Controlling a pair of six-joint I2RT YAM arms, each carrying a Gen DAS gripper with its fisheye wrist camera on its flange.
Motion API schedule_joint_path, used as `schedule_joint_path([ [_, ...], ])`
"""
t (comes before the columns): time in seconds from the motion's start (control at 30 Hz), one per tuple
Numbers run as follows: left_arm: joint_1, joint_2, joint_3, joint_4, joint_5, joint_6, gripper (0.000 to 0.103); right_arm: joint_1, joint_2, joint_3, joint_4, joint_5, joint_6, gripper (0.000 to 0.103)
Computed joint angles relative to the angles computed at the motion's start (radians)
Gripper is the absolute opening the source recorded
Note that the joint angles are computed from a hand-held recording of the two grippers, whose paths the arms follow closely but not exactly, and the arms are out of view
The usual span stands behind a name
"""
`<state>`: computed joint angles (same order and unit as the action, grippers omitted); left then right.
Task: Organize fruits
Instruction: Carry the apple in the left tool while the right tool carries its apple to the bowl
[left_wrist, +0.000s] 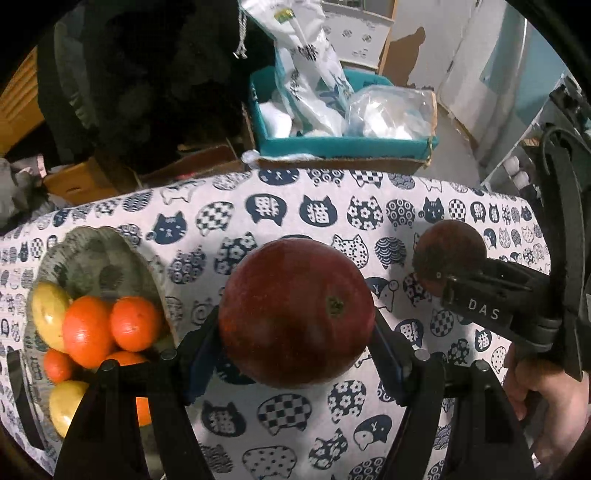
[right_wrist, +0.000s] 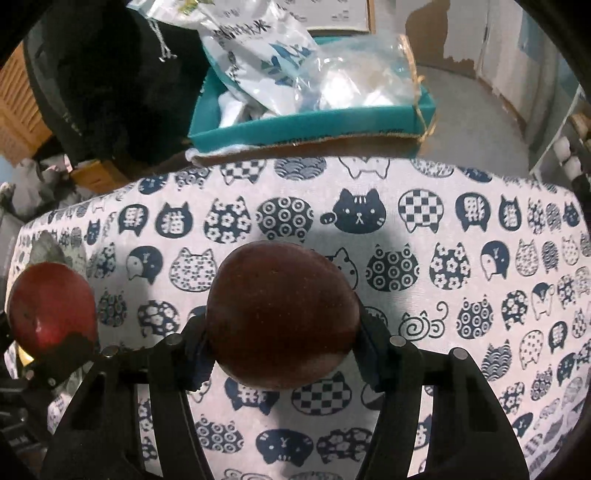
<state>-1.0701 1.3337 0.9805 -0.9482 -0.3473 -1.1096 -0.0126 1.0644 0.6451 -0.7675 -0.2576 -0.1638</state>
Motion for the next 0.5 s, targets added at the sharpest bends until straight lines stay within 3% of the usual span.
schedule_joint_path([
  [0.33,-0.086,-0.16,0.019,-0.203,-0.087,-0.135,0.075,0.074,-0.112,0.089,-0.114,-0.001,0.079,0.062],
  [0.5,-0.126,-0.225,0.023,-0.308,-0.127,-0.211,0.075,0.211,-0.132,0.132,-0.124,0.033,0.181,0.062],
])
